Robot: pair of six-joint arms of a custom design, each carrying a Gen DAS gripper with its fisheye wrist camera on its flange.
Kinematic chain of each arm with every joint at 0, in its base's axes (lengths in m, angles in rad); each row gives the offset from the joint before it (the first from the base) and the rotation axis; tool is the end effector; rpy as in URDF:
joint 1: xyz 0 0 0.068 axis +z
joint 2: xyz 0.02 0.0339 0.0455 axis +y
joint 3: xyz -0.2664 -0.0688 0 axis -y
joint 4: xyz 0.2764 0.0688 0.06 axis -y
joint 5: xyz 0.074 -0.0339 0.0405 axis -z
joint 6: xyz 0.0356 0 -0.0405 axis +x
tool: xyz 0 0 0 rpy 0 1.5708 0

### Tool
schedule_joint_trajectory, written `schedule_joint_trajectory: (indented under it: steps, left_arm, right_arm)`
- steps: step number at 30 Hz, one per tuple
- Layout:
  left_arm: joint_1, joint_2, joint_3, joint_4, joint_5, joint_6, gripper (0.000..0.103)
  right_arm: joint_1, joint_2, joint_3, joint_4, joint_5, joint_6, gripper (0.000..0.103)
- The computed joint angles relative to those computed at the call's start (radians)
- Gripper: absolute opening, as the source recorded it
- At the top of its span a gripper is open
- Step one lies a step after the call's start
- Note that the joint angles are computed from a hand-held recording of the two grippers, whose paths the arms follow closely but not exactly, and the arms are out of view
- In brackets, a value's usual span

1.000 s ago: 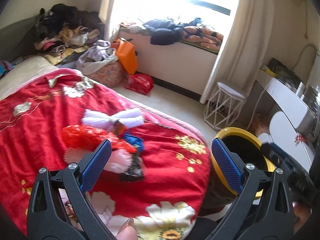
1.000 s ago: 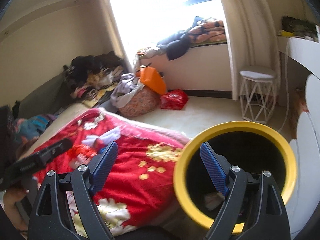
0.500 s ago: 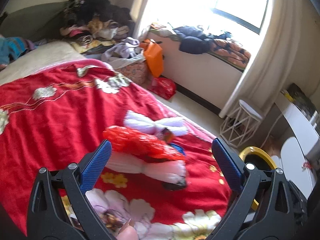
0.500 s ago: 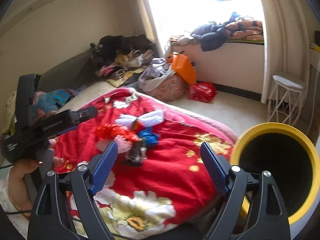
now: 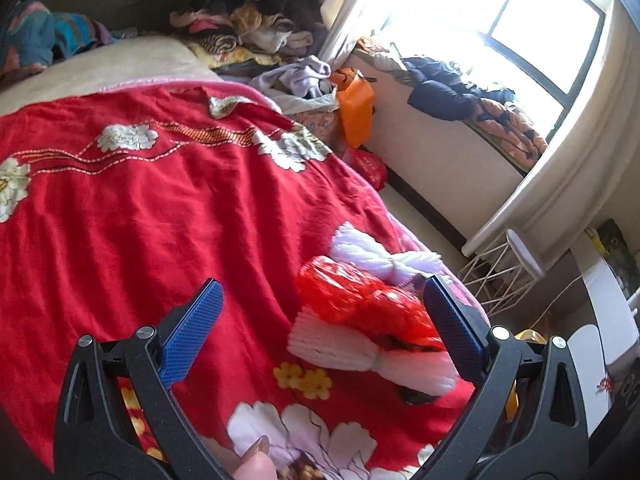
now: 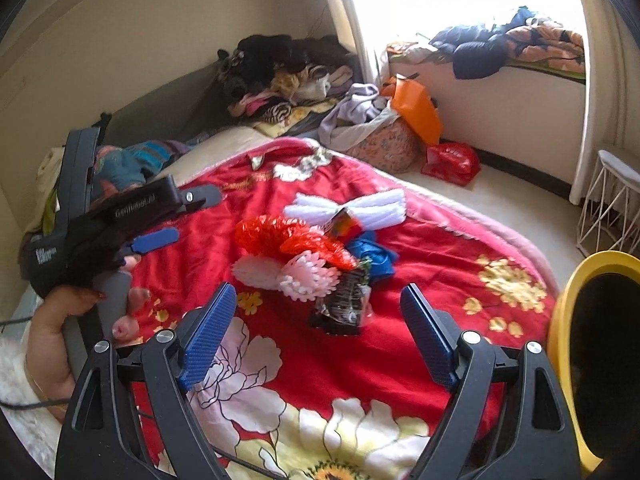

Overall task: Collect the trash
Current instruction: 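Move the left tool to the red plastic bag and close on it, then lift the red plastic bag with the left tool while the right tool lifts the white lace bow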

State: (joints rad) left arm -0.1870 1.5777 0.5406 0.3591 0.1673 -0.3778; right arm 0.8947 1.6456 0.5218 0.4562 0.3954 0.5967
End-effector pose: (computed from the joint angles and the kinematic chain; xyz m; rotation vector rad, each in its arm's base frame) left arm 0.2928 -0.0614 0.1040 -0.1262 2.2805 -0.4882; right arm 0.1968 0.2234 0.0897 -0.1150 2.2043 0.3997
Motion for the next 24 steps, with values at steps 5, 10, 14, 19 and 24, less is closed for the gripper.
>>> schedule_joint_trajectory:
  steps: [5,10,14,19,24]
  left_arm:
    - [0.039,0.093,0.075,-0.020,0.056,0.004,0.092]
    - [0.054,0.210,0.139,-0.012,0.127,-0.038,0.089]
    - [0.062,0.263,0.164,0.011,0.173,-0.084,0.070]
    - [0.051,0.284,0.169,0.022,0.197,-0.101,0.035]
    - [0.030,0.252,0.121,0.052,0.200,-0.100,0.015]
  right_arm:
    - [-0.019,0.090,0.070,0.002,-0.036,-0.019,0.078]
    - [-0.048,0.165,0.132,0.003,-0.066,-0.020,0.070]
    - [-0.072,0.214,0.168,-0.003,-0.107,-0.003,0.055]
    - [-0.068,0.217,0.134,0.045,-0.156,-0.006,0.021]
    - [-0.043,0.164,0.047,0.105,-0.166,0.021,0.019]
